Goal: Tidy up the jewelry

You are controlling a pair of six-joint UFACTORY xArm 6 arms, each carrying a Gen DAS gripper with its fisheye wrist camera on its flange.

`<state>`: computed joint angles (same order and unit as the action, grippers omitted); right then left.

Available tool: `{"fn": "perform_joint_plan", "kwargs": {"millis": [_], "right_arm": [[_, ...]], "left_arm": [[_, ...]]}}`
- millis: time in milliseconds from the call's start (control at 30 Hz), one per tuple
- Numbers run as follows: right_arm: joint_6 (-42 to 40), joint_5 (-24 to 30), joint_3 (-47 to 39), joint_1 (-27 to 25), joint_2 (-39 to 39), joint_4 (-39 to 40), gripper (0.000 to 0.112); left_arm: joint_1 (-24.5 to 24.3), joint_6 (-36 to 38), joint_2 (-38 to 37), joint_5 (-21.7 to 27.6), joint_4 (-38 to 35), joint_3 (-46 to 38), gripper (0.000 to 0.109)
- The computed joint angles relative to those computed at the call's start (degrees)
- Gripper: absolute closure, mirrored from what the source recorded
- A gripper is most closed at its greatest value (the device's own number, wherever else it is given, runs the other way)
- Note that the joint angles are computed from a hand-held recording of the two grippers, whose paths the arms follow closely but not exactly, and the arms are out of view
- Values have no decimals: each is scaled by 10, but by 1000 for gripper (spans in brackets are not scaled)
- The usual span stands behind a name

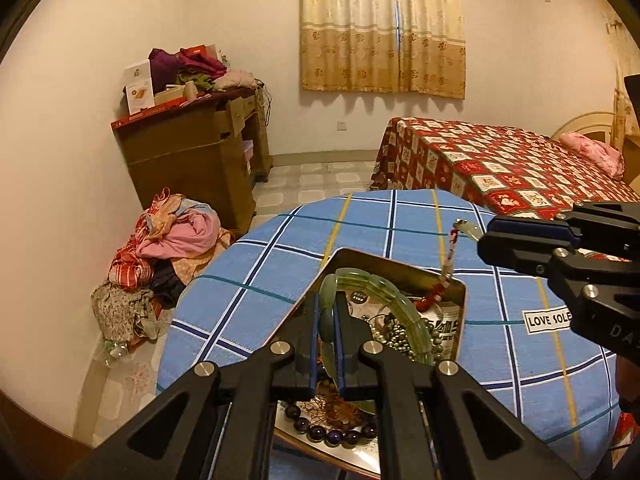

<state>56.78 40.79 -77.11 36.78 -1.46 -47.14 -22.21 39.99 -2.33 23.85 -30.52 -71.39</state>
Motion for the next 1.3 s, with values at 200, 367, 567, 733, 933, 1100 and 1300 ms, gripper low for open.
{"fn": "perform_joint_plan", "kwargs": {"millis": [200,367,567,733,933,1100,1300], "right_arm": [[-4,-12,-15,-7,25,11,97],[0,-24,-21,-13,45,17,97],[5,-35,-20,-20,67,31,97],[12,-49,-5,-29,70,47,96],[40,-31,17,-22,55,32,58],[60,6,44,2,21,6,57],[149,22,93,31,-35,-44,53]], "left_arm": [[4,-13,15,1,7,-7,103],[3,-29,28,0,16,-14,103],[7,-40,44,4,22,-20,103],[10,-59,56,8,33,-24,100],[8,-67,42,-16,34,-2,46],[12,-40,11,-27,-9,25,40],[16,-29,-34,-36,-50,65,40]]}}
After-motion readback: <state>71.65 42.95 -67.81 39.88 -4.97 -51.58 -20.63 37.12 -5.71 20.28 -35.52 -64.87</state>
